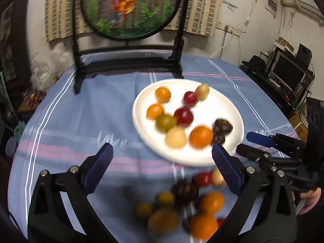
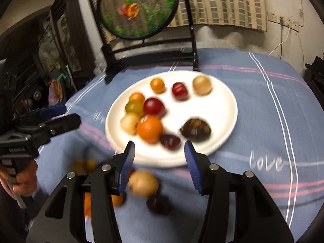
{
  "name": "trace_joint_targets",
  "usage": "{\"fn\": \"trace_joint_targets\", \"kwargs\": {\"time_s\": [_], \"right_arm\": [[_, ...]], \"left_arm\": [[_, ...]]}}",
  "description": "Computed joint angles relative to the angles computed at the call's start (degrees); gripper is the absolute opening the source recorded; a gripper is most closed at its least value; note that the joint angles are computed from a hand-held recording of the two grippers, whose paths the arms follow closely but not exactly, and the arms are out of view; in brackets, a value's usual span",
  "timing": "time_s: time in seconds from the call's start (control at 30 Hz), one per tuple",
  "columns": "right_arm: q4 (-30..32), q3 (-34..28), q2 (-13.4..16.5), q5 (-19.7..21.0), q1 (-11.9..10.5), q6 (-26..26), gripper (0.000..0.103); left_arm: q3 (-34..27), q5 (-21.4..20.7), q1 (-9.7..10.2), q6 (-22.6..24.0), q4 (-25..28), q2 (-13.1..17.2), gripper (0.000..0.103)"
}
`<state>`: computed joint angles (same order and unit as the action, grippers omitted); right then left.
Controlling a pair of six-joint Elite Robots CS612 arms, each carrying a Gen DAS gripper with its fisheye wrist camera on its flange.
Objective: Organize fruits
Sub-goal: 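Grasp a dark red plum with the right tool while the left grasps a large pale round fruit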
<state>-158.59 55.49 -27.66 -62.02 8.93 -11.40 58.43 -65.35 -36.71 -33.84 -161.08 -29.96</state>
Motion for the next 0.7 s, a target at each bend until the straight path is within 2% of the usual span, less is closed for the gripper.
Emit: {"fn": "trace_joint_targets", "kwargs": {"time_s": [0.17,0.23,0.3,0.37,0.53,0.7], "right_arm": [[0.1,6.3,-2.7,1.1,-0.6,-2.3,0.052],[1.5,7.4,-3.2,0.4,-0.6,-3.1,0.052],[1.4,8.1,-3.5,-1.5,-0.3,-4.3,0.052],[2.3,8.1,-3.6,-2.0,-0.1,-5.2,0.052],[4.6,7.1,-3.0,-4.2,0.4,-6.4,0.049],[2.5,6.9,-2.4,-4.5,0.6,-6.2,0.042]], "left_arm": [[9.3,-0.9,-1.07,-3.1,-5.7,-2.8,0.100],[10.5,-1.9,-1.10,-5.1,-4.1,-3.4,0.100],[12.8,-3.5,-1.12,-5.2,-8.8,-4.1,0.100],[14.4,-4.6,-1.14,-5.3,-11.2,-4.5,0.100],[14.8,-2.7,-1.47,-6.0,-9.0,-4.8,0.100],[14.1,-1.4,-1.96,-3.2,-9.9,-4.5,0.100]]}}
